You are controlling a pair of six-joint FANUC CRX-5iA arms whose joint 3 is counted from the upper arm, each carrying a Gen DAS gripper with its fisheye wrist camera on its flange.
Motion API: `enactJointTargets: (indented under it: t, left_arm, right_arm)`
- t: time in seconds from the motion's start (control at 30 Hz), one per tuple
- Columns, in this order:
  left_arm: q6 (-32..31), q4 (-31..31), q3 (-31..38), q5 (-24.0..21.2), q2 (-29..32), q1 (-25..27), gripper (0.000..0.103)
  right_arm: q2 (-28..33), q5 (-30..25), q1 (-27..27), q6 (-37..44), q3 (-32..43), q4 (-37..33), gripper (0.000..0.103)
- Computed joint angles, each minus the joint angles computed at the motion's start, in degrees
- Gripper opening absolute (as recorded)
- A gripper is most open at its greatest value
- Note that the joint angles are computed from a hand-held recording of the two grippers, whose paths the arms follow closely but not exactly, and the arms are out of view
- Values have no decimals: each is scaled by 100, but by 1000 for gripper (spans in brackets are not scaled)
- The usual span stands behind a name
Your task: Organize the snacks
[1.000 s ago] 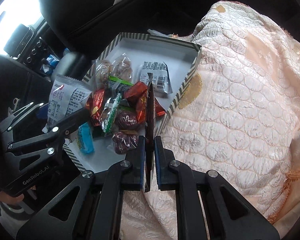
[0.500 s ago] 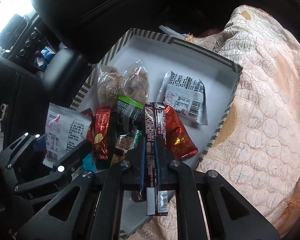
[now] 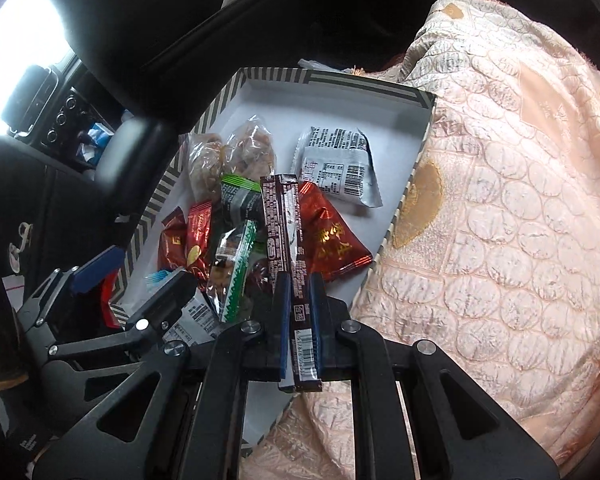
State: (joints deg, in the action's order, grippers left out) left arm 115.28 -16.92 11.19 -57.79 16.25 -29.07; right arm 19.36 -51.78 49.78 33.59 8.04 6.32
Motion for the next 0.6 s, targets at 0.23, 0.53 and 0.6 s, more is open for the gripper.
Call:
enactJointTargets:
  t: [0.23, 0.53, 0.6]
  left_arm:
    - [674, -138, -109, -83, -153, -135, 93]
    - [1204, -445, -119, -251, -301, -329, 94]
    - [1254, -496, -90, -334, -296, -361, 94]
  right_arm:
    - [-423, 132, 459, -1311, -962, 1723, 37]
    - [-597, 42, 612, -1772, -1278, 2216, 37]
    - [-593, 43, 639, -1791, -1283, 2234, 37]
